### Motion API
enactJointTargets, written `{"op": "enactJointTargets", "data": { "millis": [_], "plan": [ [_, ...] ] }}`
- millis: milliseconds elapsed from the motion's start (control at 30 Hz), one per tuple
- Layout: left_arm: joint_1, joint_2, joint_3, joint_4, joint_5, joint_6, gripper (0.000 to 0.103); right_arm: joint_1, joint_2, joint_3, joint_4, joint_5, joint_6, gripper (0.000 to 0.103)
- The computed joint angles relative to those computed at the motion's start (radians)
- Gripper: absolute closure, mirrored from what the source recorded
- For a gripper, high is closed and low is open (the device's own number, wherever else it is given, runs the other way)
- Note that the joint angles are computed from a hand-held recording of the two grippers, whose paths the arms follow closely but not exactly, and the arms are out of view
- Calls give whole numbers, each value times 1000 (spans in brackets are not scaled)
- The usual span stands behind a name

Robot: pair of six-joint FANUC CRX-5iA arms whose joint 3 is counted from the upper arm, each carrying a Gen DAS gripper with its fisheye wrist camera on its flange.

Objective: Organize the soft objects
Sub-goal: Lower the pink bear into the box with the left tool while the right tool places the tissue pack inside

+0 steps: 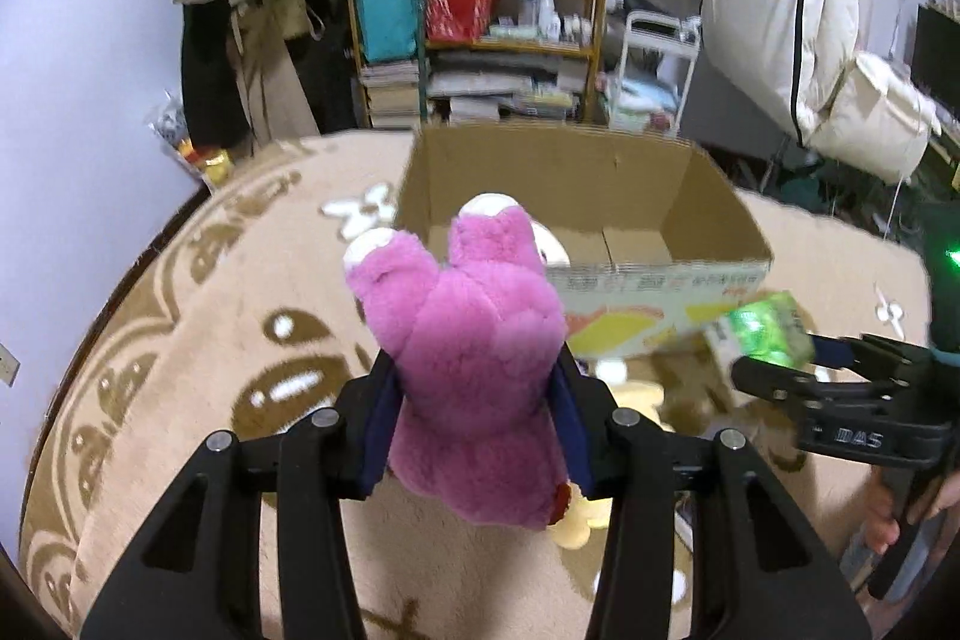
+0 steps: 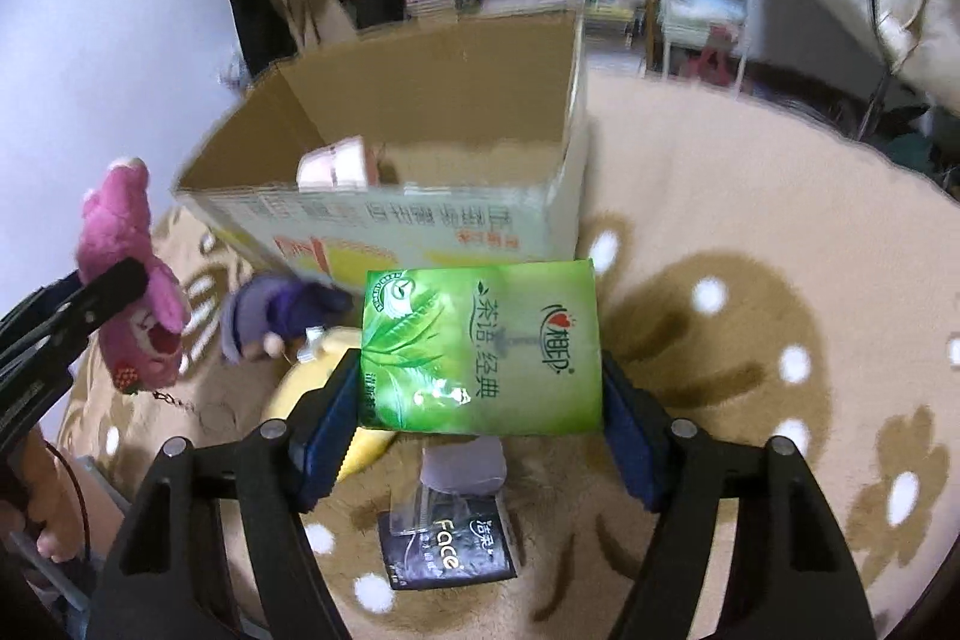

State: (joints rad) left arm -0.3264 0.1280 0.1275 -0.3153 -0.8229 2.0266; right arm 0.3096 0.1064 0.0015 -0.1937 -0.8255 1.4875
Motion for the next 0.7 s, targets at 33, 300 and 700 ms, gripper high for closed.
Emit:
{"op": "enactJointTargets", "data": {
  "millis": [33, 300, 700],
  "plan": [
    [0, -8, -3, -8, 9, 10, 58, 5, -32, -30, 14, 38, -8, 26],
    [-7, -53, -16, -95, 100, 58, 58, 39, -141, -144, 103, 302, -58, 26],
    [-9, 30, 94, -151, 148, 40, 58, 6, -127, -115, 3, 439, 20, 26]
  ]
}}
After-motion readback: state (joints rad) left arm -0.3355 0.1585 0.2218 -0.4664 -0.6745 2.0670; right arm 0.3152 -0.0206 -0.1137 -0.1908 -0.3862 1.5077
